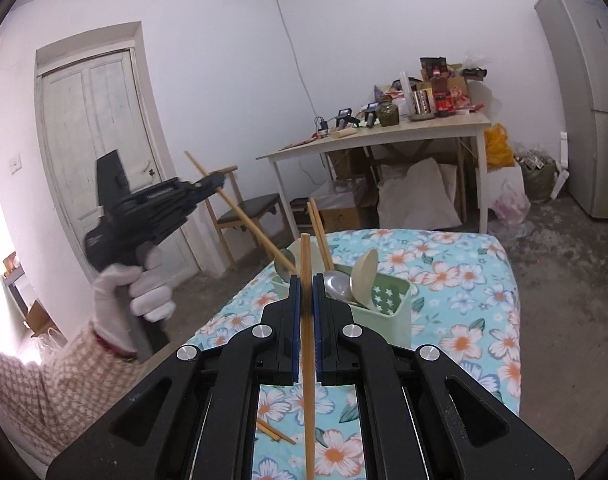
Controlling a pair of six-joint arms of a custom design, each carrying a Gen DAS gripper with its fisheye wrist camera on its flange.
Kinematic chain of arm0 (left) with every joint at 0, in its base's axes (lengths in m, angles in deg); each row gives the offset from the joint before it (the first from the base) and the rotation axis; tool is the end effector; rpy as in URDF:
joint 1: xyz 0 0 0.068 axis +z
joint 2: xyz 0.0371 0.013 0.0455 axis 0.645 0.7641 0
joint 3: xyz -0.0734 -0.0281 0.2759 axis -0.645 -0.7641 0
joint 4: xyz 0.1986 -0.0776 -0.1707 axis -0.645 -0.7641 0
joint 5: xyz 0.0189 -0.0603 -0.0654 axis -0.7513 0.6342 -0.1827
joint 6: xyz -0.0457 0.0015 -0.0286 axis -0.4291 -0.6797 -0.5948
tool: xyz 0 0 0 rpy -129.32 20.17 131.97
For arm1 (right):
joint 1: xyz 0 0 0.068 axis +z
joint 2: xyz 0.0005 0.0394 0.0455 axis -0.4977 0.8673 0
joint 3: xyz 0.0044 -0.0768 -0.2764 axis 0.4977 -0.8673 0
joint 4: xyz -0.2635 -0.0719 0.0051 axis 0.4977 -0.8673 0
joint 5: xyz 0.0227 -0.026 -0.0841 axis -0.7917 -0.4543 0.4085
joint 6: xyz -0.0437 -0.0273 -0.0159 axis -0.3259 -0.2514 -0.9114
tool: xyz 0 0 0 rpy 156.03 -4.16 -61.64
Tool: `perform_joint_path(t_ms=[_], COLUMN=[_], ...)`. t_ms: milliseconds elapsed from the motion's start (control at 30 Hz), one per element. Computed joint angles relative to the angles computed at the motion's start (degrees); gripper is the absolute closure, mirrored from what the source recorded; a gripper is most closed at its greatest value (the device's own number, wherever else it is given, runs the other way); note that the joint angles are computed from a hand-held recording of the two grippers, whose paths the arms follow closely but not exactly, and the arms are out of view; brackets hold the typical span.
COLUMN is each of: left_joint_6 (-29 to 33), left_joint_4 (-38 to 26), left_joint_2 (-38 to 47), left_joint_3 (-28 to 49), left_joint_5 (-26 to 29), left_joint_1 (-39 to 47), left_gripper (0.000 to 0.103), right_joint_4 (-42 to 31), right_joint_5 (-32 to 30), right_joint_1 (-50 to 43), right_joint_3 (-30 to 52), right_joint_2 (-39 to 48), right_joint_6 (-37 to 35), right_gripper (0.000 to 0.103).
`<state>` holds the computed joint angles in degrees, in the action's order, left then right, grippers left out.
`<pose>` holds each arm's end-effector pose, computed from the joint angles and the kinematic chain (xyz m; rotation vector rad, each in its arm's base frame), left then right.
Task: Organize utensils
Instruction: 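Carry the chopstick into the basket and open the left tool while the right grasps a chopstick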
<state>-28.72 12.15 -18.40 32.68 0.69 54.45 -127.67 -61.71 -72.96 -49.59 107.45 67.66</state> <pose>0.2473 0.0334 0.3864 0.1693 1.8160 -0.8835 0.0823 -0.0353 0.2696 -0.1043 1.9248 0.4303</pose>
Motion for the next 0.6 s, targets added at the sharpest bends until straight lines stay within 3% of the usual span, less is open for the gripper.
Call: perform_joint_path(t_ms=[200,500,600], left_joint_6=[0.2,5.5,7.2], left_joint_4=[0.6,-9.1,-11.5], left_joint_2=[1.5,6.1,6.9], left_joint_3=[-0.2,0.7,0.3], left_joint_5=[-3.7,-4.7,-4.5], left_joint_1=[-4.4,-10.0,-10.5], left_gripper=[0.097,0.095,0.072], right_joint_4=[-5.2,-10.0,-8.9], right_joint_5=[-4.8,-7.0,-6.9], right_joint_1=[-6.3,-9.1,-8.6], right_joint_3=[1.6,3.2,3.6], right_joint_2=[3.5,4.3,3.9], right_joint_6=[-7.5,-11.8,-10.5], right_gripper=[0.099,0.099,0.099])
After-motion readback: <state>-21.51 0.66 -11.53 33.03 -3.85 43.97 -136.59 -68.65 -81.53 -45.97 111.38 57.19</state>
